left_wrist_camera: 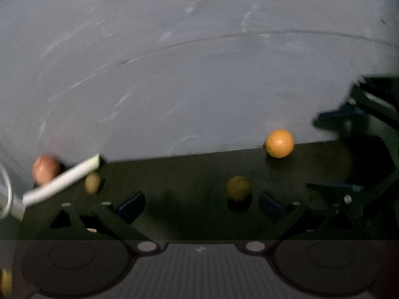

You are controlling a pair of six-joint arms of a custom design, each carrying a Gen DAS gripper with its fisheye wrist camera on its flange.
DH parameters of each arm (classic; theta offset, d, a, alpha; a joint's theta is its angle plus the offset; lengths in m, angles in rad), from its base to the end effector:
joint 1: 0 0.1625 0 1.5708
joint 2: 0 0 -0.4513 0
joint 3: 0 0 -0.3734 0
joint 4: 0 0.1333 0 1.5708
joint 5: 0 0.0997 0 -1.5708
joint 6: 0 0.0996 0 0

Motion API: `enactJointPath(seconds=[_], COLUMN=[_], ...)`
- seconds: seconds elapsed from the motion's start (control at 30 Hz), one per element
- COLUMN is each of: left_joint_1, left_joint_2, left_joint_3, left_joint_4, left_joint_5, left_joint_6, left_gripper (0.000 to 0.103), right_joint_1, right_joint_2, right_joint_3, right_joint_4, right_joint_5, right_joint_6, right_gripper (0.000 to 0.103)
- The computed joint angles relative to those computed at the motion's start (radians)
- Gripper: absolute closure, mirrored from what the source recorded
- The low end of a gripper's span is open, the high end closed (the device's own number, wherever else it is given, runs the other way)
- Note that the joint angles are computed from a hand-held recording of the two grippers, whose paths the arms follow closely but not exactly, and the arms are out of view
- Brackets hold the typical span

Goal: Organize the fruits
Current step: 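Grasp the small orange with the right tool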

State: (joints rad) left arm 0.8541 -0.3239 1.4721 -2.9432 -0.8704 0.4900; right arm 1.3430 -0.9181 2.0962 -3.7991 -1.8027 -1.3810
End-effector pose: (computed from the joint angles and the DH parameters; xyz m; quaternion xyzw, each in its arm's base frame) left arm -0.3077 -0.6538 -0.0865 0.4980 0.7904 -0.1430 0.3269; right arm -0.0168 -0.5614 0.2143 0.4199 -0.7521 0.2732 0.4281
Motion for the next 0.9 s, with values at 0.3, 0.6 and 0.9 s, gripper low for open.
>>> enactJointPath(seconds=[0.3, 0.6, 0.9], left_joint_1=[0.020, 0.038, 0.044], left_joint_2=[0.022, 0.022, 0.032], left_joint_3=[-0.060, -0.073, -0.091], left_joint_4=[0.087, 0.144, 0.150], left_joint_5=[-0.084, -0.139, -0.144], left_joint_6=[0.125, 0.113, 0.087], left_gripper=[0.023, 0.042, 0.058], right_joint_1=[0.041, 0.053, 0.070], right_joint_2=[0.036, 0.070, 0.093], right_joint_3=[-0.069, -0.101, -0.108], right_joint_4=[0.039, 0.032, -0.006], right_joint_5=[-0.090, -0.102, -0.140], right_joint_6=[-0.165, -0.251, -0.260], right_gripper=[0.051, 0.053, 0.066])
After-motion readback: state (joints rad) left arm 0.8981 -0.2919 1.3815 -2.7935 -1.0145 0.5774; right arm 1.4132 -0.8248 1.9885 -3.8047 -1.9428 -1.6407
